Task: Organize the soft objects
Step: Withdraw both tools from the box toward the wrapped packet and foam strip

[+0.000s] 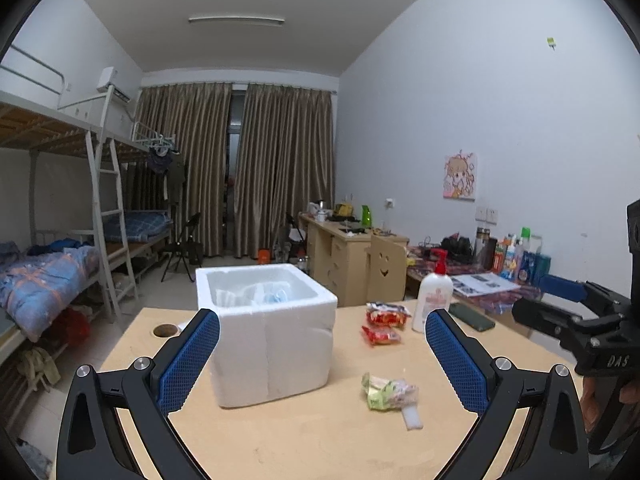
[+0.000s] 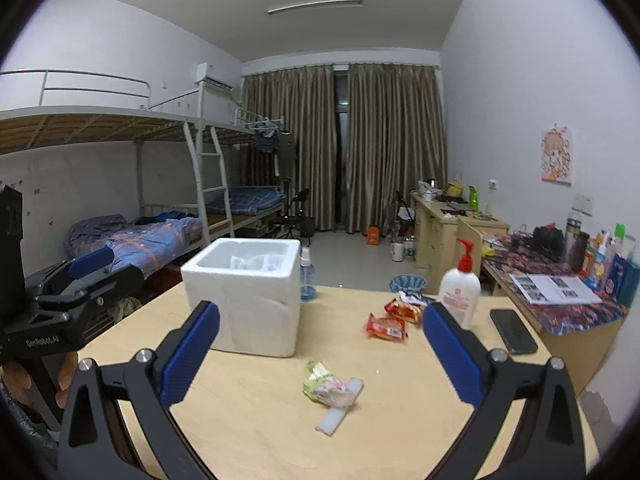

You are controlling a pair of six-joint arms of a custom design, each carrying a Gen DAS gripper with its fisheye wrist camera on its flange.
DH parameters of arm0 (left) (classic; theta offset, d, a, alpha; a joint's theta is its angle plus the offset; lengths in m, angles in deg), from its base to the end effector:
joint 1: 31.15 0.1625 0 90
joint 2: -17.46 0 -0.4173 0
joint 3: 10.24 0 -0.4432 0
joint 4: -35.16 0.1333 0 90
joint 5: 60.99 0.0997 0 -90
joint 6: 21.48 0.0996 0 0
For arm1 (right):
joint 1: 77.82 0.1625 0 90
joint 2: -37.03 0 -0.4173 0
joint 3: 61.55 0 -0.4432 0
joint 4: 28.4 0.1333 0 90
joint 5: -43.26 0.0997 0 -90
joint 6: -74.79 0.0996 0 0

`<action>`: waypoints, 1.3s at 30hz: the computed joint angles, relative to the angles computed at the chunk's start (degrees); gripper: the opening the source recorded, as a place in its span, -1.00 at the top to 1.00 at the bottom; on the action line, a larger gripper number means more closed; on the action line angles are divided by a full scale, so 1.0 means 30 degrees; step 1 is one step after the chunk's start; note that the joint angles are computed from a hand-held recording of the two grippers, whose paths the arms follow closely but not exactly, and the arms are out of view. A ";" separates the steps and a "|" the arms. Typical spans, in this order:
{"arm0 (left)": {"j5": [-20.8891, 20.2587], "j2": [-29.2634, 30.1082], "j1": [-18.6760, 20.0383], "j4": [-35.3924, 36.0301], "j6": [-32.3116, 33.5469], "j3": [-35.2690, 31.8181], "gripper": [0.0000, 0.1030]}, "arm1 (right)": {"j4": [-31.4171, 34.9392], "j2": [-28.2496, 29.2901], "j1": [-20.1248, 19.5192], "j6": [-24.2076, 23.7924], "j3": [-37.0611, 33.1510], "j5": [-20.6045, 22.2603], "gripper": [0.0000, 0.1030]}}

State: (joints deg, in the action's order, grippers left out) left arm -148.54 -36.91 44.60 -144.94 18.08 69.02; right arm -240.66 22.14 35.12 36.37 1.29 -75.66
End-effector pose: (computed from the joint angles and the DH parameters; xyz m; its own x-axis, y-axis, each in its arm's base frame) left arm -0.0580 -0.7872 0.3639 -0.6882 0.4194 -0.5920 0.7024 0.1806 -0.6885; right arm 0.3945 -0.7137 0.0130 -0.7082 -0.0861 0.7007 -0.6963 0.2495 -0.6730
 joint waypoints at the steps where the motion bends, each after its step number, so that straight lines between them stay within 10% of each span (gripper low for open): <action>1: -0.0081 0.0086 0.0065 0.0029 0.0096 -0.0015 -1.00 | -0.0204 0.0029 -0.0055 0.0151 0.0037 -0.0120 -0.99; 21: 0.0710 0.3125 0.0514 0.1857 0.1714 -0.2676 -1.00 | 0.2415 0.0811 -0.1288 0.1837 -0.1033 -0.1794 -0.99; 39: 0.2166 0.5600 0.0931 0.5791 0.1196 -0.6708 -1.00 | 1.0554 0.1833 -0.2091 0.3476 -0.4134 -0.1426 -0.85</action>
